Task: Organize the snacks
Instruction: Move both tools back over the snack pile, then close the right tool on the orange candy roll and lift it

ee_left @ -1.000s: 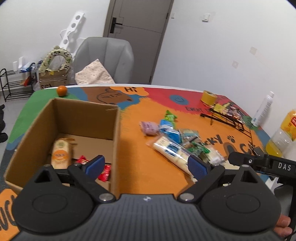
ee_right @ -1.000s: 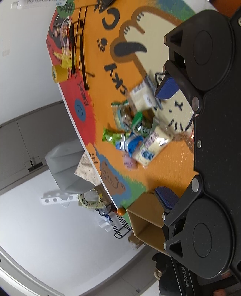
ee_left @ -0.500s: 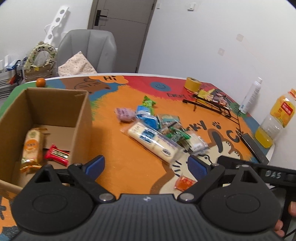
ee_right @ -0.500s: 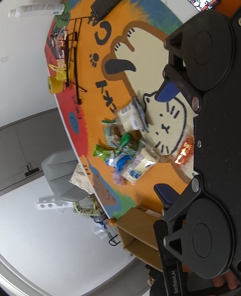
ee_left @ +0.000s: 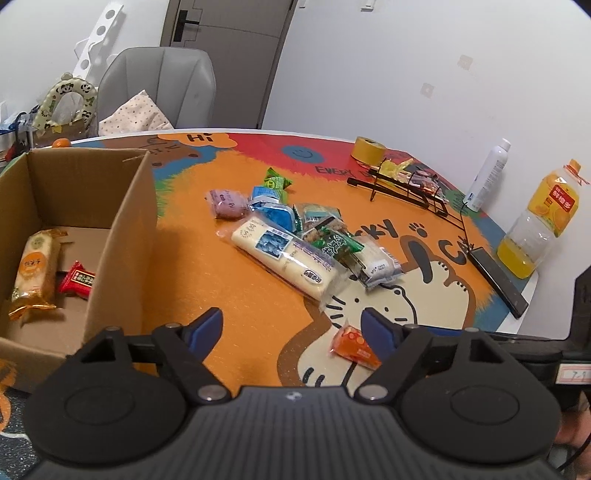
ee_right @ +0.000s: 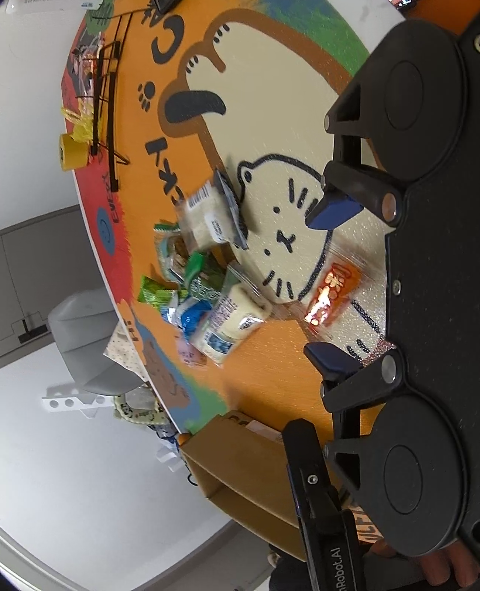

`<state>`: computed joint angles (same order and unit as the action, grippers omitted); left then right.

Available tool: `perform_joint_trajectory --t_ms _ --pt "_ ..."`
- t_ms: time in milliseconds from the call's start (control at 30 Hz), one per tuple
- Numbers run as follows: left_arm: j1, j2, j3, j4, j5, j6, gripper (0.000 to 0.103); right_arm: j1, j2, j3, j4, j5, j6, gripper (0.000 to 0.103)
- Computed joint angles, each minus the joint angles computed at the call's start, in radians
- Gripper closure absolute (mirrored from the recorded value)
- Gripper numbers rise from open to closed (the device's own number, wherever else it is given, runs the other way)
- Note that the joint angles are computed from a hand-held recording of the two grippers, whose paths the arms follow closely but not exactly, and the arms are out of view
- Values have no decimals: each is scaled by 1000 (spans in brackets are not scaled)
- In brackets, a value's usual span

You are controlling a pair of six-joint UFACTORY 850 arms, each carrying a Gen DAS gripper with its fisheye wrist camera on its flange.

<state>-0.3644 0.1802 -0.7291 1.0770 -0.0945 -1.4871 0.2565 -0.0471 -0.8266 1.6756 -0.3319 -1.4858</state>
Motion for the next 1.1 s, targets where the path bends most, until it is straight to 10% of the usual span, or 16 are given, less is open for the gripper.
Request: perform_joint_trajectory --t_ms 567,1100 --pt "1 -70 -27 23 17 -65 36 -1 -39 -18 -42 34 18 91" --pt "-9 -170 -106 18 5 -57 35 -61 -54 -27 38 62 -15 100"
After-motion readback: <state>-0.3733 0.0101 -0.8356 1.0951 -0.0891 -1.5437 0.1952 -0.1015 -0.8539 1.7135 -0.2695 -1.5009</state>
